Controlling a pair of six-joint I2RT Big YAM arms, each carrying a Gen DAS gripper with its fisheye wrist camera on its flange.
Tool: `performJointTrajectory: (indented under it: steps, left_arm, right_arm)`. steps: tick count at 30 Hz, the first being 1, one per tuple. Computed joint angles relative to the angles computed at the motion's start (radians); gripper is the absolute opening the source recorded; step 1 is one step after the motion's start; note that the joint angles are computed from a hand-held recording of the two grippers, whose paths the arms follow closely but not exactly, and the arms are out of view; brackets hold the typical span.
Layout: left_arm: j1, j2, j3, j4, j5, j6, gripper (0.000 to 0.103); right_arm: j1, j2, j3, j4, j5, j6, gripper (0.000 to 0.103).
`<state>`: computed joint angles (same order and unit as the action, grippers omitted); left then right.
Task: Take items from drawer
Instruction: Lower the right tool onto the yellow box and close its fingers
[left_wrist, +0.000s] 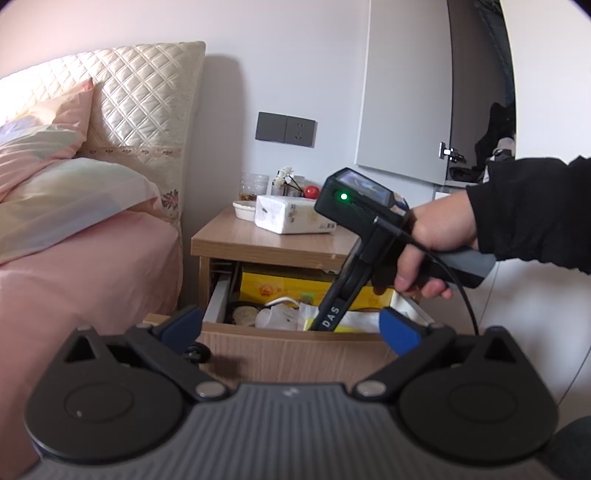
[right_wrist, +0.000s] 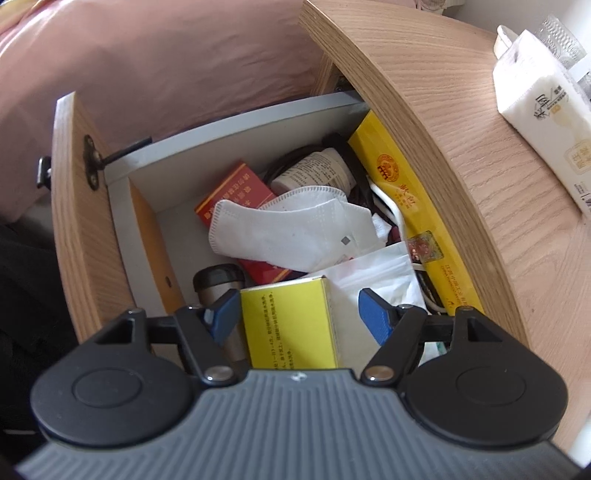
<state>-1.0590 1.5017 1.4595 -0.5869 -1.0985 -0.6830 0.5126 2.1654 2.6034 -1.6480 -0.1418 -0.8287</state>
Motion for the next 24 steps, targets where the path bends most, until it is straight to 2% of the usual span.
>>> performJointTrajectory:
  steps: [9,16,21,24]
  left_arm:
    - [-0.002,-0.002,-0.005,0.007,-0.003,0.001,0.103]
    - [-0.003,-0.001,-0.007,0.010,-0.005,0.004,0.103]
    - [-0.004,0.002,-0.003,0.007,-0.004,0.005,0.103]
    - [-0.004,0.003,-0.002,0.006,-0.004,0.004,0.103]
  right_arm:
    - [-0.035,-0.087,-0.155,0.117,-0.001,0.030,0.072]
    - [-0.075,-0.125,-0.216,0.181,-0.011,0.070,0.072]
    - [-0.095,-0.098,-0.160,0.118,-0.076,0.113,0.072]
    - [-0.094,-0.096,-0.169,0.095,-0.062,0.095,0.072]
